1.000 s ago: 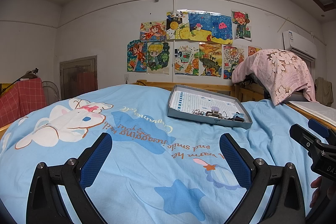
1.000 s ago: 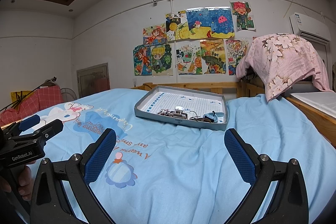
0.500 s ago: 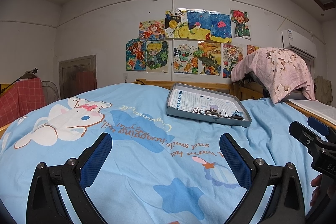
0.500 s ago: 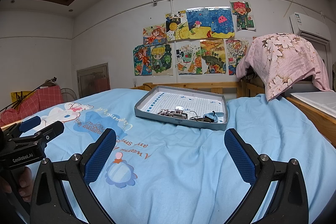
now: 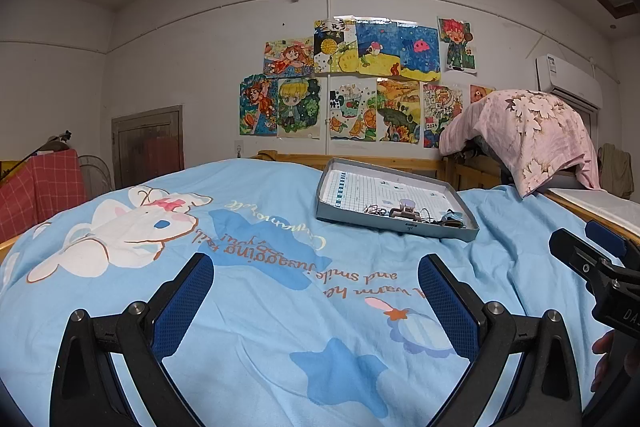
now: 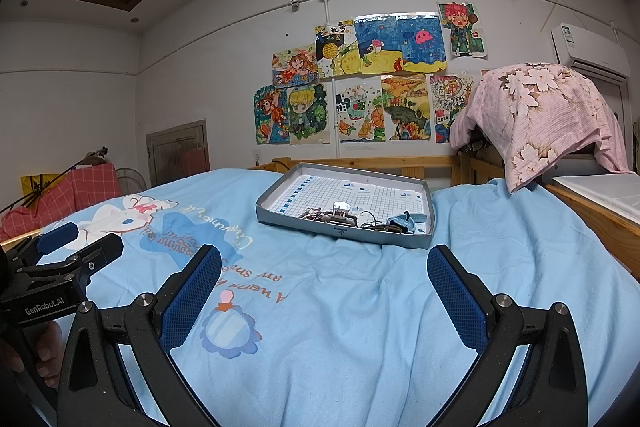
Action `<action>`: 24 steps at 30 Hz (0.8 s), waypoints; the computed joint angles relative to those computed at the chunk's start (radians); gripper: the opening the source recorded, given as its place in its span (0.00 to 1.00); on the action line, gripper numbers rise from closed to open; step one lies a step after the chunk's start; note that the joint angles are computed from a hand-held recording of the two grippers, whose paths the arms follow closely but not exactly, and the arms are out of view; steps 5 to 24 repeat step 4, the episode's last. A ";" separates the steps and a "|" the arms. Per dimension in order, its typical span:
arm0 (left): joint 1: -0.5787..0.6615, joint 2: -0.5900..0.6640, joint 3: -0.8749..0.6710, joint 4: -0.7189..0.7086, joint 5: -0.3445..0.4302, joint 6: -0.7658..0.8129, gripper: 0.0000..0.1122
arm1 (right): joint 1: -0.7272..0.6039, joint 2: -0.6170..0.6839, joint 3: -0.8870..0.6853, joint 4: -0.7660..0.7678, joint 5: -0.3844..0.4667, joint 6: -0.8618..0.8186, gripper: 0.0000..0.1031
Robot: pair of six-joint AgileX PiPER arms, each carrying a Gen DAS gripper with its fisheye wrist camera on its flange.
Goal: Organize jewelry
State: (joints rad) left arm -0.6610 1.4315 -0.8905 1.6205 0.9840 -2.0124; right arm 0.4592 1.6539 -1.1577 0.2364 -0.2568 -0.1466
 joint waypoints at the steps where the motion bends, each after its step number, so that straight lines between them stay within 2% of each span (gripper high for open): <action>1: 0.002 0.002 -0.004 0.000 -0.002 0.002 0.92 | 0.000 0.000 -0.001 0.000 0.001 0.000 0.98; 24: 0.001 0.001 -0.002 -0.001 -0.002 0.002 0.92 | 0.001 0.000 0.000 0.004 0.000 -0.003 0.98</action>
